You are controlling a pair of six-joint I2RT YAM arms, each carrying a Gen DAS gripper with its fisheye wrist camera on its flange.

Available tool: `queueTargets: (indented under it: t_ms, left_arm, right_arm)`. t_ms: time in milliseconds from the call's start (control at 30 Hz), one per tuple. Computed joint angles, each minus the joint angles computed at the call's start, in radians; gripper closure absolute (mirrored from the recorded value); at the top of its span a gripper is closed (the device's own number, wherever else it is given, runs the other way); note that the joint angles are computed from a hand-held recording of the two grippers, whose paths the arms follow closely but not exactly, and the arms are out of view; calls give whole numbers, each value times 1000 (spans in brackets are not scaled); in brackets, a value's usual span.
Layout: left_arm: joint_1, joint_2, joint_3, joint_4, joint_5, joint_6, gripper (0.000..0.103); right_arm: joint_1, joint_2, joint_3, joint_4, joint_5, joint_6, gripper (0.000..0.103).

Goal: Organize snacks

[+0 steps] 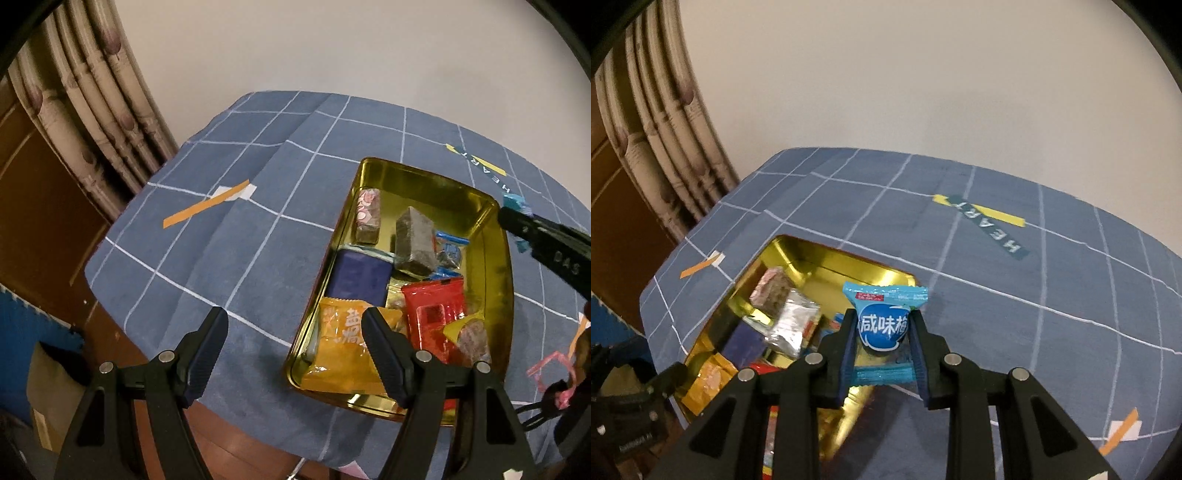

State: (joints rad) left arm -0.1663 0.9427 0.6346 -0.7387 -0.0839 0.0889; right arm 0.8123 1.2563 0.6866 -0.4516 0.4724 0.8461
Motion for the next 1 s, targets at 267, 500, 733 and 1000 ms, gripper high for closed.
queueTargets:
  t_ms: [267,500,733,1000]
  left_arm:
    - [25,21,-3,15,10,-13,31]
    - [50,35,-1,23,19,-14,31]
    - [55,40,-2,28,21,-13,31]
    - [43,34,-7,31,13,-16,31]
  right_arm:
    - [12,160,78,46,-25,-54,75]
    - [2,213,84,70,-47,-70,75]
    - [-6,243,81,100,-64,-75,75]
    - [1,254,87,95,-54,-68,75]
